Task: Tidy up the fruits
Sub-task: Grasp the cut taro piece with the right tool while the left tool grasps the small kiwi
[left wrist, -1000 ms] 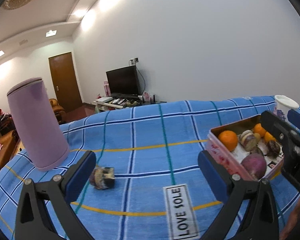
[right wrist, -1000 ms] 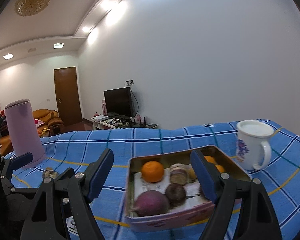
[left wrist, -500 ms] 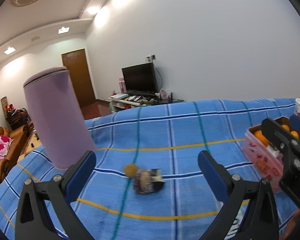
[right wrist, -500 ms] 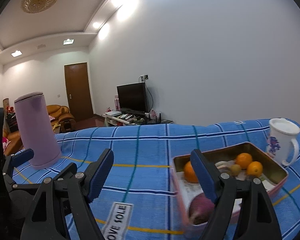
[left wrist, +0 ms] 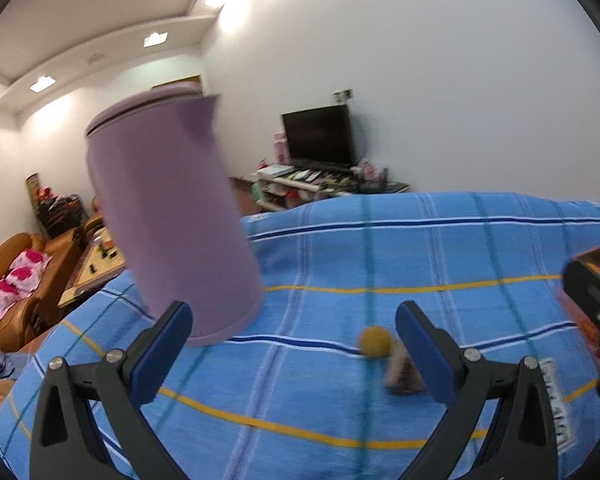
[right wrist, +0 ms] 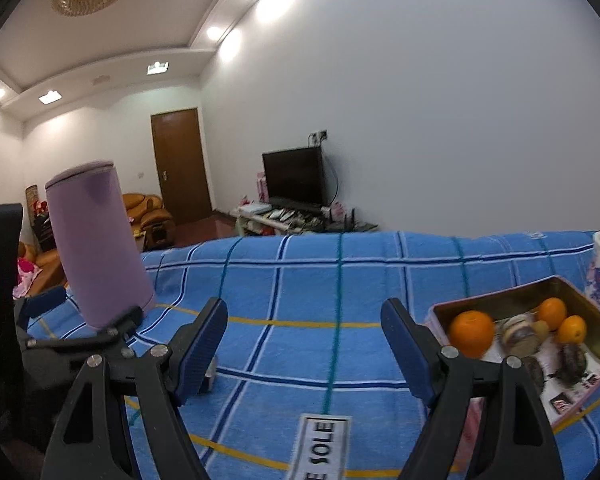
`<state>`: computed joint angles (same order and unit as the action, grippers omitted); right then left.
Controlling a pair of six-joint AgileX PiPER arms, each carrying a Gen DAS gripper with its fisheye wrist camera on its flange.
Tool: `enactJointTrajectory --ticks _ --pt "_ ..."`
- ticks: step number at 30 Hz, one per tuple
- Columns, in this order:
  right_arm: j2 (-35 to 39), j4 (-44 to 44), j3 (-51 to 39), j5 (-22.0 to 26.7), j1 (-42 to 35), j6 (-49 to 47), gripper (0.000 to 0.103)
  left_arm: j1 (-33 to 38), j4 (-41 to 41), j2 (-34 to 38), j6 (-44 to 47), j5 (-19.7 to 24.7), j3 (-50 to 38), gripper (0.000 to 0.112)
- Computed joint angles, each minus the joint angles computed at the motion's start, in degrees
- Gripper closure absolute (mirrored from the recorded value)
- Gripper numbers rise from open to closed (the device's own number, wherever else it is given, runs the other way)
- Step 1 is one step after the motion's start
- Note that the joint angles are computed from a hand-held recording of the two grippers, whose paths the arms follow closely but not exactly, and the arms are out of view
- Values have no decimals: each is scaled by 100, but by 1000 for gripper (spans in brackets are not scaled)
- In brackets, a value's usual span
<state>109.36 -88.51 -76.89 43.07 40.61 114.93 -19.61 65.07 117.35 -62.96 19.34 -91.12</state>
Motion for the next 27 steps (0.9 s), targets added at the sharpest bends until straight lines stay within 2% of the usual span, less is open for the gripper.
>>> enactJointTrajectory --ticks 4,8,11,14,19,21,22,23,25,27 --pt "284 760 -553 -414 -142 -844 23 283 -1040 322 996 307 -550 9" --pt "599 1779 -1158 -836 -290 -1986 23 435 -1240 482 1199 396 -736 9" --pt "894 2974 -1708 -1175 -416 -3315 23 497 -1405 583 1432 443 -837 9" --pt "1191 3971 -2235 -1243 -469 -4441 23 558 -1862 754 1960 669 -1078 9" --pt "1925 5933 -3514 -811 -557 -6483 25 586 -2180 833 2319 868 -1253 9" --pt "2230 6370 -4068 -487 -555 -6990 29 603 -2288 816 2408 827 -1249 9" --pt "2470 6587 -4515 -167 -551 -7273 34 605 -2288 821 2412 809 -1250 9" --pt "2750 6783 -5036 210 -549 -7528 44 603 -2256 818 2396 796 -1240 9" --pt "3044 6972 -5578 630 -572 -7722 55 598 -2229 830 2406 793 -1254 9" --pt "3006 7030 -5490 526 -623 -7674 55 610 -2321 828 2504 753 -1250 9"
